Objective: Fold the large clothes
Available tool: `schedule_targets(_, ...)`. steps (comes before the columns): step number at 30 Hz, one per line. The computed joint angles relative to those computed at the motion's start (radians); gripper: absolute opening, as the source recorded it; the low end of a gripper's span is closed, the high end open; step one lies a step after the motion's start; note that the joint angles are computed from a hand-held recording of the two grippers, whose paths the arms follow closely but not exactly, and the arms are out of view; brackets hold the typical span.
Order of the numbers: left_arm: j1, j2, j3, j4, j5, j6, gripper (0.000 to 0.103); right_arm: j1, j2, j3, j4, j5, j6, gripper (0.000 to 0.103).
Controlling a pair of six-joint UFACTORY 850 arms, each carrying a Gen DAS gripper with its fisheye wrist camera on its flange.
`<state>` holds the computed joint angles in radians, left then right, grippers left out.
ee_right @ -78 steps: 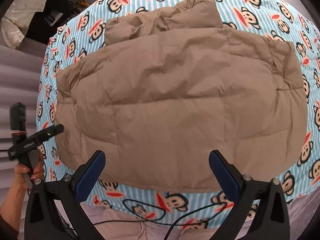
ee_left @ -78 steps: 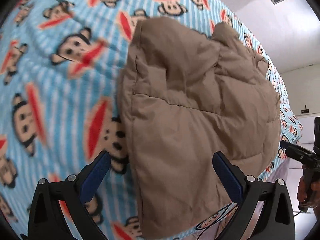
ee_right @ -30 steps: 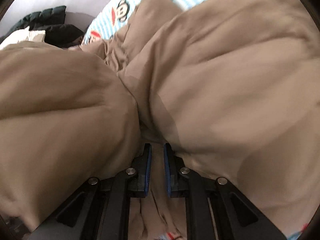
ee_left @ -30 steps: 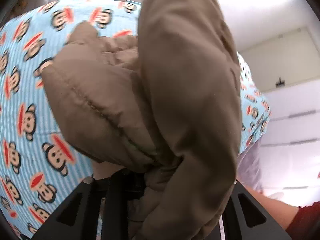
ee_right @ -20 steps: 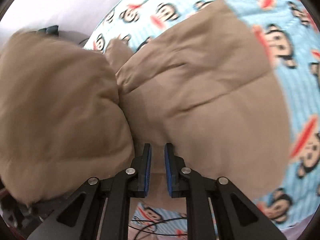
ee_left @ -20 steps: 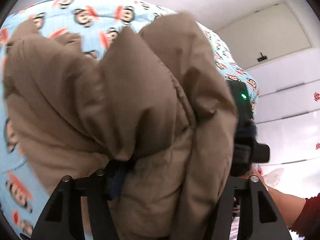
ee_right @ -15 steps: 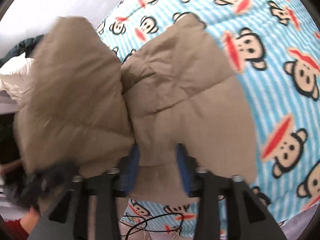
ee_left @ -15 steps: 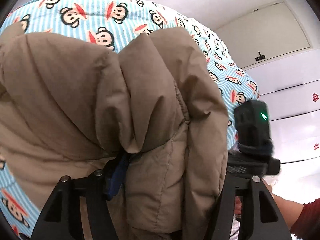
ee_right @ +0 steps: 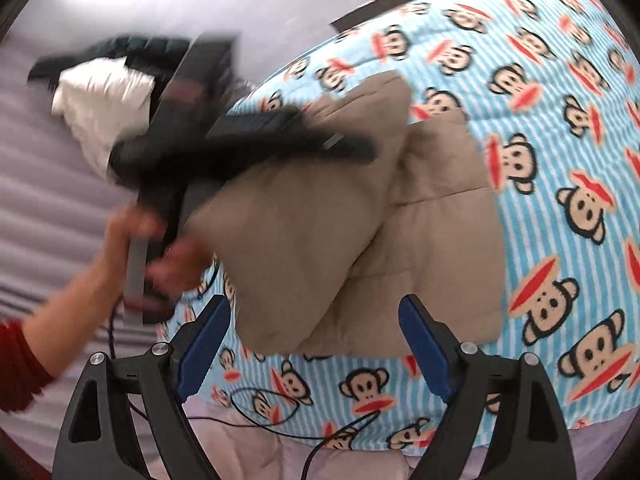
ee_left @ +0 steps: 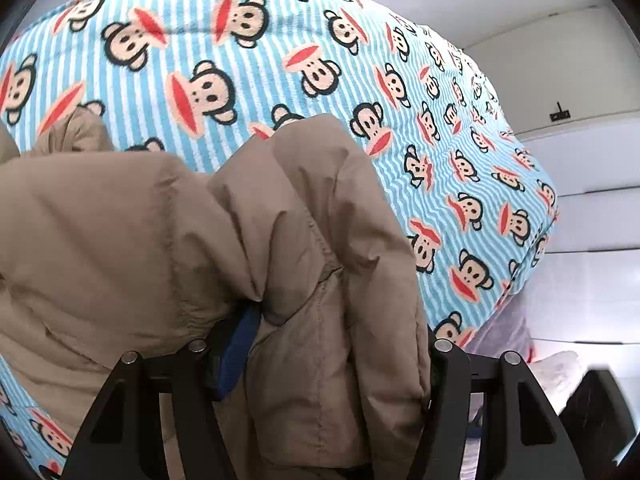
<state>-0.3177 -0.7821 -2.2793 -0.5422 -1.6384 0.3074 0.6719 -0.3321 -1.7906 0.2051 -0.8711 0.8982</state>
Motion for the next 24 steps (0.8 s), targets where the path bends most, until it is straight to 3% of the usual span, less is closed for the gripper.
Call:
schedule_targets(4,-0.001,0.04,0.04,0.013,0.028,0.036,0.063,0.022,-0.082,-0.078,-0.095,-0.033,0.117,0.088)
schedule_targets(6,0.024,0.078,0.07,-0.012,0.058,0.074,0.063,0.024,-0.077,-0.057,-0.159,-0.048,0.22,0.086)
schedule_targets(8,0.064,0.134,0.094,-0.039,0.116,0.108,0.063,0.01,-0.03,0.029,-0.154,-0.003,0.284,0.053)
schedule_targets(9,0.08,0.164,0.122,-0.029,0.164,0.124,0.063,0.004,-0.014,0.06,-0.145,0.012,0.302,0.018)
schedule_targets(12,0.115,0.265,0.25,0.121,0.409,0.122,0.063,-0.005,0.053,0.174,-0.148,0.047,0.379,0.016)
schedule_targets(13,0.12,0.273,0.27,0.155,0.441,0.11,0.063,-0.006,0.076,0.214,-0.15,0.065,0.404,0.016)
schedule_targets(17,0.127,0.226,0.306,0.234,0.459,0.007,0.063,0.003,0.131,0.333,-0.149,0.138,0.482,0.016)
schedule_targets(20,0.078,0.223,0.364,0.253,0.529,-0.013,0.063,0.004,0.146,0.397,-0.132,0.157,0.464,0.018)
schedule_targets(21,0.061,0.219,0.37,0.265,0.542,-0.023,0.07,0.002,0.15,0.414,-0.12,0.162,0.454,0.019)
schedule_targets(23,0.02,0.216,0.385,0.315,0.582,-0.054,0.074,-0.013,0.165,0.442,-0.06,0.169,0.425,0.025)
schedule_targets(24,-0.002,0.214,0.388,0.362,0.598,-0.075,0.074,-0.02,0.167,0.44,-0.047,0.146,0.415,0.036)
